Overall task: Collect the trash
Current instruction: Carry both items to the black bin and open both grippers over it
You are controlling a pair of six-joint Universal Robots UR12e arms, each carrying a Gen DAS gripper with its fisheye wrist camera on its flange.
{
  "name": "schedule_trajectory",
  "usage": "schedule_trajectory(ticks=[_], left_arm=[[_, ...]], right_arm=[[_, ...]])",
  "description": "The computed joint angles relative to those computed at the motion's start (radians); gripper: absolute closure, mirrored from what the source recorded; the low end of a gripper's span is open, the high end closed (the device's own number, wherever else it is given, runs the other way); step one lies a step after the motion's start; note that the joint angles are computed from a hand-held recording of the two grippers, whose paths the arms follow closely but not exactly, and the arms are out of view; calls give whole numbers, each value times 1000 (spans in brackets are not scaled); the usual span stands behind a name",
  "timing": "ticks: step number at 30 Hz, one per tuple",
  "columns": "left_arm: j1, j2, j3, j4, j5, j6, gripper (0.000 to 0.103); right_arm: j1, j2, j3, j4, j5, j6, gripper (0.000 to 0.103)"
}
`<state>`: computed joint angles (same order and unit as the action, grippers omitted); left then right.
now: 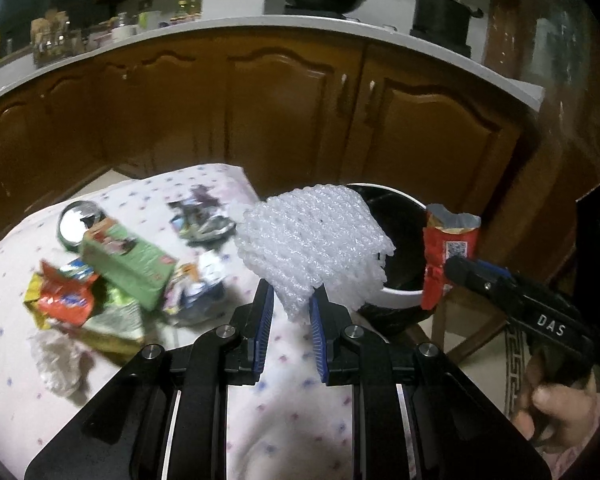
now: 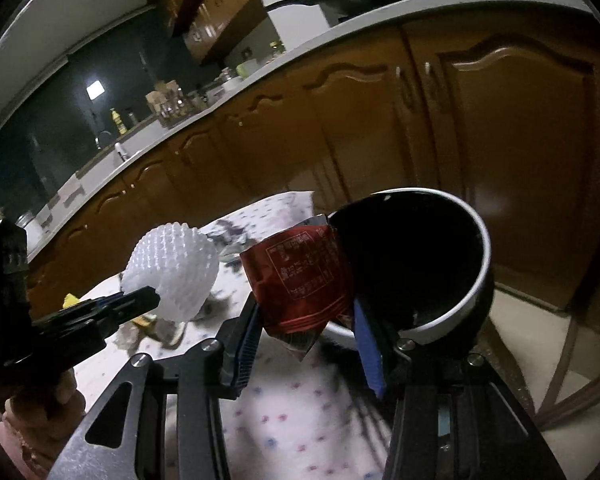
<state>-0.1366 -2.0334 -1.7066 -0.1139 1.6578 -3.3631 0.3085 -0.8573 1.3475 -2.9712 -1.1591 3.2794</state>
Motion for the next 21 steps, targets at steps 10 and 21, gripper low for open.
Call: schedule_trajectory(ticks=[10,21], left_arm=[[-21,-87,154,-126,-21,73,86],[-37,-178,311,-282,-19,140,83]], right_arm=[[-23,32,-80,104,-50,-27,57],[-40,80,-187,270,-53,-70,54]])
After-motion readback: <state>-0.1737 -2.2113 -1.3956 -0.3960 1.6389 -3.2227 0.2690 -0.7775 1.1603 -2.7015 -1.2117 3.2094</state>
